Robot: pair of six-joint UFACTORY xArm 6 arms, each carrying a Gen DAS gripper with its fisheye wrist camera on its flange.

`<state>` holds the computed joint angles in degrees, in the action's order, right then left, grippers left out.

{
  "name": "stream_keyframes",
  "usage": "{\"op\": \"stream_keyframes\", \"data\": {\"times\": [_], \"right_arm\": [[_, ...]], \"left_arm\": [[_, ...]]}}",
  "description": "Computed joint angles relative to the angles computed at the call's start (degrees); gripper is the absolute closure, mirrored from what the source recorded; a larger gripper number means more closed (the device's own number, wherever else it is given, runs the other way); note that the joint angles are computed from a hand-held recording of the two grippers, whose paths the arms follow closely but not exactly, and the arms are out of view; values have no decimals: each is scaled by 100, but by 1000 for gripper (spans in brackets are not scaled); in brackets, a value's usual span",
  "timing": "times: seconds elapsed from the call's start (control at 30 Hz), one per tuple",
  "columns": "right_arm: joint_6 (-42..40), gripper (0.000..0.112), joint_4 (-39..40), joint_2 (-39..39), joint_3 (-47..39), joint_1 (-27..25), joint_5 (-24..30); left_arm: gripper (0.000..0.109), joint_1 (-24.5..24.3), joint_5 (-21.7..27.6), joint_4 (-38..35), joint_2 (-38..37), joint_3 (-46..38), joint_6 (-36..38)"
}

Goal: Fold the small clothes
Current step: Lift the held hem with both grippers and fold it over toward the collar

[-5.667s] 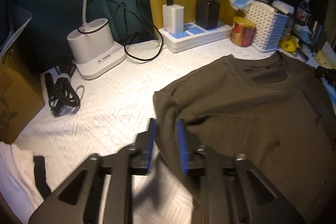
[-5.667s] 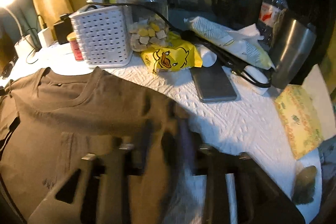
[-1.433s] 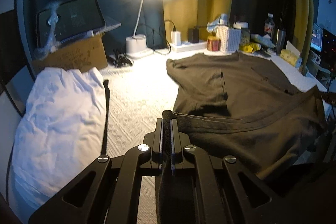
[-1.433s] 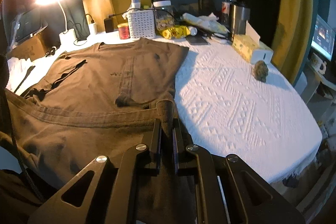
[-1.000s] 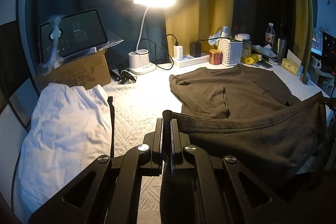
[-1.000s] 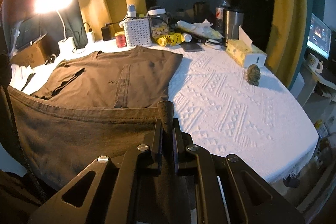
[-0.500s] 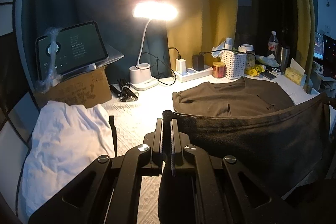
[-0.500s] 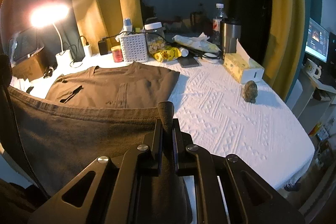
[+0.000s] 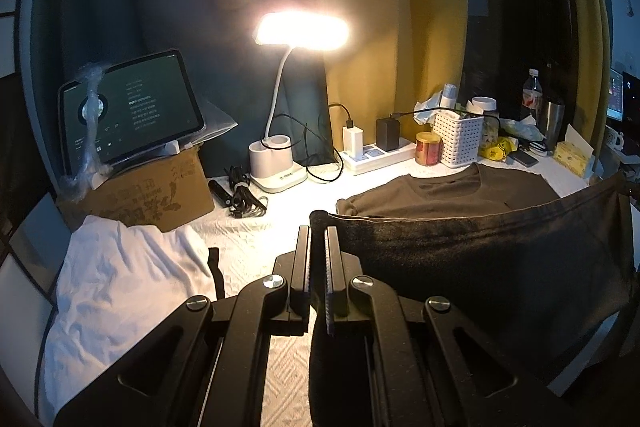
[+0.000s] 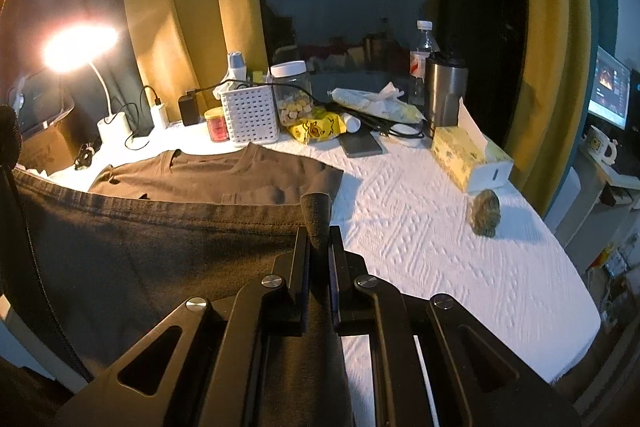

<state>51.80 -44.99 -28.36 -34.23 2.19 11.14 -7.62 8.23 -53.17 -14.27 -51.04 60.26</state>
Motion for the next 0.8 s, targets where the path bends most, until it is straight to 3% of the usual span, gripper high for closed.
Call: {"op": "stream_keyframes", "data": {"times": [0.8], "right_arm": [[-677, 103, 328, 2051, -1856, -402, -514]], "left_arm": [[105, -80, -14, 1186, 1675, -1677, -1099]]}}
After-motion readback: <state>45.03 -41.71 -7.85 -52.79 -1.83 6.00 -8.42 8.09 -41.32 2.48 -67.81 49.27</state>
